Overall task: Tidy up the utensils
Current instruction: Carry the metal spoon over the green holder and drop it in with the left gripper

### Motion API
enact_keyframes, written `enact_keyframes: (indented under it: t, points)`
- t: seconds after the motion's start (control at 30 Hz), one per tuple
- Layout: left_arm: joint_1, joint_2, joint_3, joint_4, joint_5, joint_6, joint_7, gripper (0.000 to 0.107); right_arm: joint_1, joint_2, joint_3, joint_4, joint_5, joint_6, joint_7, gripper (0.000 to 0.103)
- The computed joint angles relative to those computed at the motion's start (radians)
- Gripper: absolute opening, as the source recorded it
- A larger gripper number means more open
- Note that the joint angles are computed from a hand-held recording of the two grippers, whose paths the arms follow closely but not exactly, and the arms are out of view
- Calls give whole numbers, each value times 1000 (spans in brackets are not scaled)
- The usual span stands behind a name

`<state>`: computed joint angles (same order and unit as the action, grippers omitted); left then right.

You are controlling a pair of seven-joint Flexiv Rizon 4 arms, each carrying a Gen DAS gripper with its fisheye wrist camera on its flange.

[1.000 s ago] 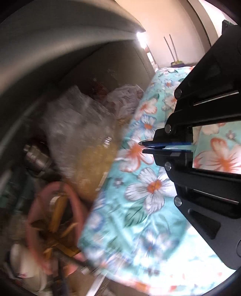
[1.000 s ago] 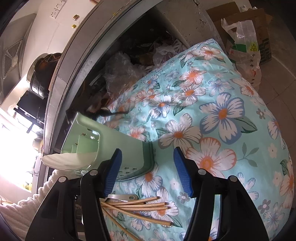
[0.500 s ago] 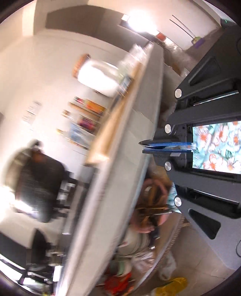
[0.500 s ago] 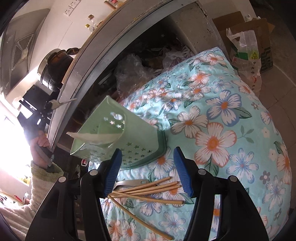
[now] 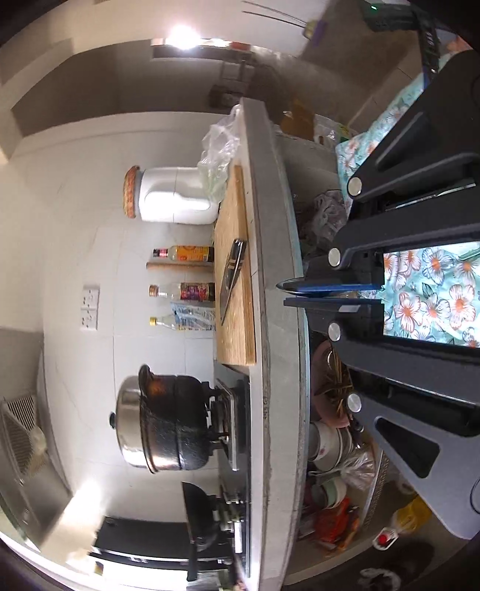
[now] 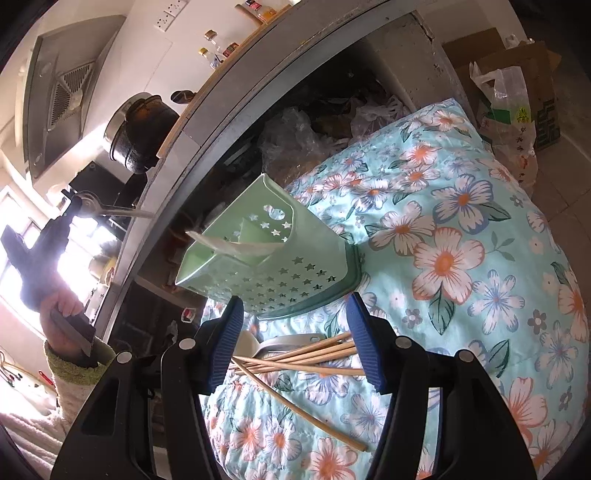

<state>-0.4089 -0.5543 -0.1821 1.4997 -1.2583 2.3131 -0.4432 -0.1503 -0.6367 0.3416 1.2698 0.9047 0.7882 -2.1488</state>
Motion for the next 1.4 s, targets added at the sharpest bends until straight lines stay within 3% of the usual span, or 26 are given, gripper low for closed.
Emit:
enact_keyframes:
  t: [0.33,0.77,0.9,0.97,1.1,1.23,1.4]
  points:
    - [-51,-105,-44,-92,-42,93,240,1,-14,-3,-2,-4,19,-7,-4,57]
    - [-65,-173,-75,-110,-39,168,388,1,-13,-7,-1,-8,16,-4,-2,57]
    - [-48,-191,-119,-125,-107,148,440,4,-15,-3,1,-2,20,0,-6,57]
    - [-23,-171,-143,-93,-131,106,395,5,-16,2,1,3,23,4,-11,57]
    - [26,-90,-141,41,-102,-38,153,35,-15,5,-2,8,23,6,-11,57]
    - [80,-28,-121,185,49,-140,-141,46,-14,-1,-4,3,20,-1,-1,57]
    - [231,27,-191,345,330,-178,-521,53,-12,-1,-4,1,16,-5,1,57]
